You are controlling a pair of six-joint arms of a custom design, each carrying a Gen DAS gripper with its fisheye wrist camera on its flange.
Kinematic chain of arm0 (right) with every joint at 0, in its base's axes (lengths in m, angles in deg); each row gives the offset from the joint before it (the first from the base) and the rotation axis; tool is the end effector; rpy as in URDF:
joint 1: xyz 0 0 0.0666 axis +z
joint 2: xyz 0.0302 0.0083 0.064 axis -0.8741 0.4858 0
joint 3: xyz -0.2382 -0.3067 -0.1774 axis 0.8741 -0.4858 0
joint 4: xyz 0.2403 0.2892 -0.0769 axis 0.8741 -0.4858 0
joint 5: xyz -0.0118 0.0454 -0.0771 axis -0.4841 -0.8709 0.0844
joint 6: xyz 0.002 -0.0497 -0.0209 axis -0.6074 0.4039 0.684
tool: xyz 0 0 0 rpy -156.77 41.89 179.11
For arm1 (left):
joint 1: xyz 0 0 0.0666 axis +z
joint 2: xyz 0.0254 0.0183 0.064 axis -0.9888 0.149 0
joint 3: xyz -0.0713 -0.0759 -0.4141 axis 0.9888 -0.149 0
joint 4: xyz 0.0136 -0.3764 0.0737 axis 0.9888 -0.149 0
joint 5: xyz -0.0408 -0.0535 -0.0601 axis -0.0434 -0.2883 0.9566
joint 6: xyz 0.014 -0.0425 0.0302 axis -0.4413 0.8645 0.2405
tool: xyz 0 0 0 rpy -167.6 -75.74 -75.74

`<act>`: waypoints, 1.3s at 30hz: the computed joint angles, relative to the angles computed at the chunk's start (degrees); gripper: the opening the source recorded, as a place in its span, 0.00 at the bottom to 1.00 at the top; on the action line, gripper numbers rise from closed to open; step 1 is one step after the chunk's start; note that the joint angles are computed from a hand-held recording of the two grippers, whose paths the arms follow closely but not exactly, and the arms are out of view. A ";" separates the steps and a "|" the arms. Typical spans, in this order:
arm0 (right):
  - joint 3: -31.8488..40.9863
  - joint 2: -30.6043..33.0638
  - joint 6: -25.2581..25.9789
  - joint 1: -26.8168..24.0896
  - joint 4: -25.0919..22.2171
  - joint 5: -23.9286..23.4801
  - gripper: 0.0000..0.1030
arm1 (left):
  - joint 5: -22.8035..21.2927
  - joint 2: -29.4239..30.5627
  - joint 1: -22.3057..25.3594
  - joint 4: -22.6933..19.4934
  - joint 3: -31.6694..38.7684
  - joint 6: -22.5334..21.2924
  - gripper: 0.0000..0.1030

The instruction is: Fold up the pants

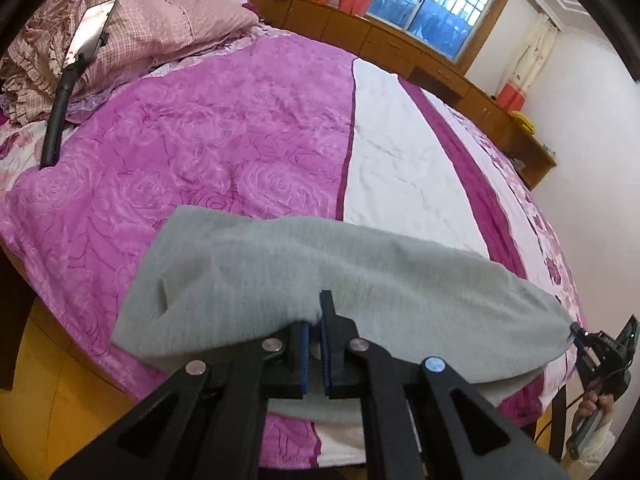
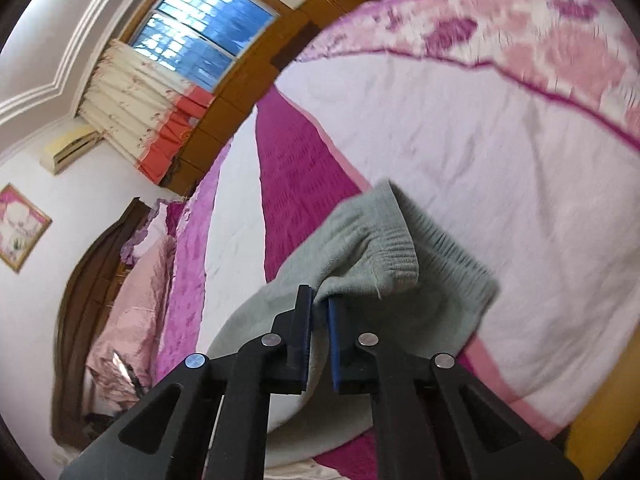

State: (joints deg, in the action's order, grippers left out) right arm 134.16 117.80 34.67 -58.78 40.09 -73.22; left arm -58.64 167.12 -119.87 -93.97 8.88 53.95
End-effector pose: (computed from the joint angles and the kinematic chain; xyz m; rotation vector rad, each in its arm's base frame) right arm 0.5021 0.0345 0.5173 0.4618 2.2643 0.8922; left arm 0.3572 -0.2653 0.5345 -0.6263 2.3501 -0.2392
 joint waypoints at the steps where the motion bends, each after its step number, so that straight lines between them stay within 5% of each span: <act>1: -0.25 -0.57 0.56 -0.50 -0.06 -0.32 0.00 | 0.05 -0.31 -0.26 0.01 -0.39 0.25 0.04; 9: -3.88 -2.63 7.77 -2.27 -4.20 3.93 0.00 | 3.22 -2.29 -1.01 -0.28 -6.40 4.77 0.04; 18: -5.37 -2.06 8.64 -2.78 -2.34 3.16 0.00 | 3.02 -1.61 -1.48 -1.50 -6.85 4.71 0.04; 25: -4.03 1.00 4.73 -3.11 -3.96 1.51 0.03 | 3.03 -1.53 -1.54 -1.55 -6.80 4.73 0.04; 28: -5.17 -0.70 4.88 -2.82 -2.76 4.84 0.00 | 2.96 -1.75 -1.66 -1.45 -6.61 4.16 0.04; 39: -7.68 -2.01 5.50 -3.80 -4.81 5.88 0.00 | 4.40 -3.01 -1.62 -0.18 -8.27 3.62 0.05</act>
State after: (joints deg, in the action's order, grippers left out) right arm 126.49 115.79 40.17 -62.58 35.28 -67.34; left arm -54.24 164.11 -121.49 -94.15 0.62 57.57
